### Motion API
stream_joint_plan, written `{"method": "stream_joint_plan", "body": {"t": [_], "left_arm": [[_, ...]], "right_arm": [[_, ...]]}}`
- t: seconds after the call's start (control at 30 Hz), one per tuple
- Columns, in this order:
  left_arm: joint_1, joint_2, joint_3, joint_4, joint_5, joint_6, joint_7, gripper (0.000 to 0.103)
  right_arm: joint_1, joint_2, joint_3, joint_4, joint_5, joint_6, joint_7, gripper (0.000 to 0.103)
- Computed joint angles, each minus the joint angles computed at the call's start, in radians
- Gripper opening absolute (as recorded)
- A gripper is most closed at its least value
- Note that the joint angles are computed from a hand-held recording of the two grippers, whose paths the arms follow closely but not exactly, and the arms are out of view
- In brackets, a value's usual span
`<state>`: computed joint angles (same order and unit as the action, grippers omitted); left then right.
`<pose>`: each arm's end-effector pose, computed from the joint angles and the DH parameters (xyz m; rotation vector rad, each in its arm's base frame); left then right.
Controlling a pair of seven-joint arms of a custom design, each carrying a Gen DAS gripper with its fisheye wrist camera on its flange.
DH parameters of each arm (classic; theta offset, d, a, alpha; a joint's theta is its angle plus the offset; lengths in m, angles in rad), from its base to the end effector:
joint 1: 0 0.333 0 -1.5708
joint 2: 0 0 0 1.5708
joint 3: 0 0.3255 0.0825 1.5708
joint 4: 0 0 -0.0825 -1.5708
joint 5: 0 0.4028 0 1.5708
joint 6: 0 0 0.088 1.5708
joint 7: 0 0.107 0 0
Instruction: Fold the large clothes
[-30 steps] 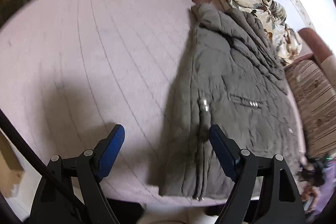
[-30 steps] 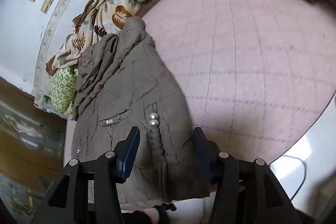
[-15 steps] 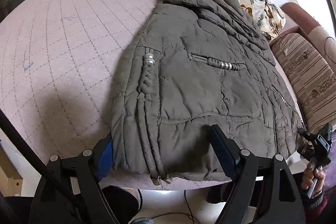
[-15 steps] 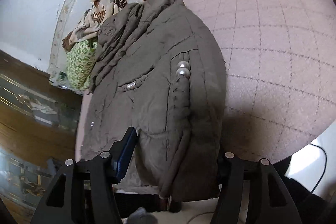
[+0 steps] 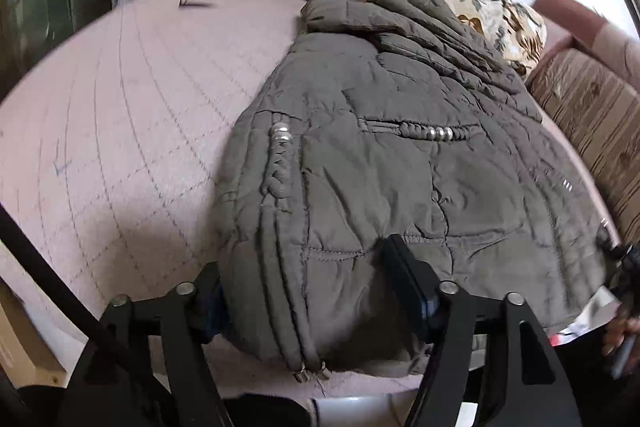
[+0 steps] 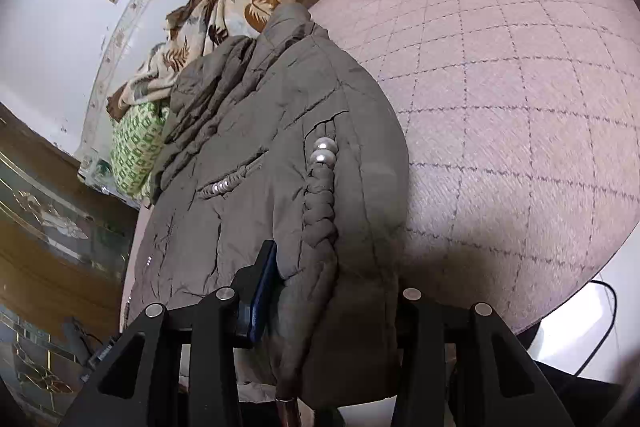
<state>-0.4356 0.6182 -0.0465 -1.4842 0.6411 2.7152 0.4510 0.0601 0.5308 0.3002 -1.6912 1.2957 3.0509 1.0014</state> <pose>0.6803 -0.3714 0.3753 -1.9886 1.7118 -0.8178 0.6981 0.1505 0.3434 -1.1825 1.8544 -0.0290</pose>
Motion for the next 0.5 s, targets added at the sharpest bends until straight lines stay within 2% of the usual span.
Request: {"method": "stream_joint_plan", "body": {"t": [0.03, 0.1, 0.33, 0.43, 0.47, 0.5], "left_arm": [[-0.019, 0.007, 0.02, 0.006, 0.028, 0.008, -0.018, 0.08], [-0.029, 0.02, 0.023, 0.028, 0.043, -0.018, -0.009, 0.085], [-0.033, 0.042, 0.022, 0.065, 0.053, -0.046, -0.012, 0.092], [-0.038, 0.046, 0.024, 0.075, 0.059, -0.062, -0.012, 0.092], [-0.041, 0.046, 0.027, 0.076, 0.065, -0.067, -0.014, 0.088], [-0.046, 0.044, 0.033, 0.075, 0.074, -0.069, -0.023, 0.08]], "right_arm": [[-0.012, 0.005, 0.015, 0.006, 0.027, 0.003, -0.022, 0.045], [-0.019, 0.003, 0.019, 0.006, 0.053, -0.002, -0.045, 0.045], [-0.009, -0.003, 0.001, 0.01, 0.146, -0.022, -0.108, 0.044], [0.005, -0.007, -0.03, 0.007, 0.126, -0.057, -0.08, 0.044], [0.013, -0.008, -0.043, 0.006, 0.101, -0.067, -0.052, 0.044], [0.02, -0.008, -0.052, 0.006, 0.078, -0.073, -0.028, 0.044]]}}
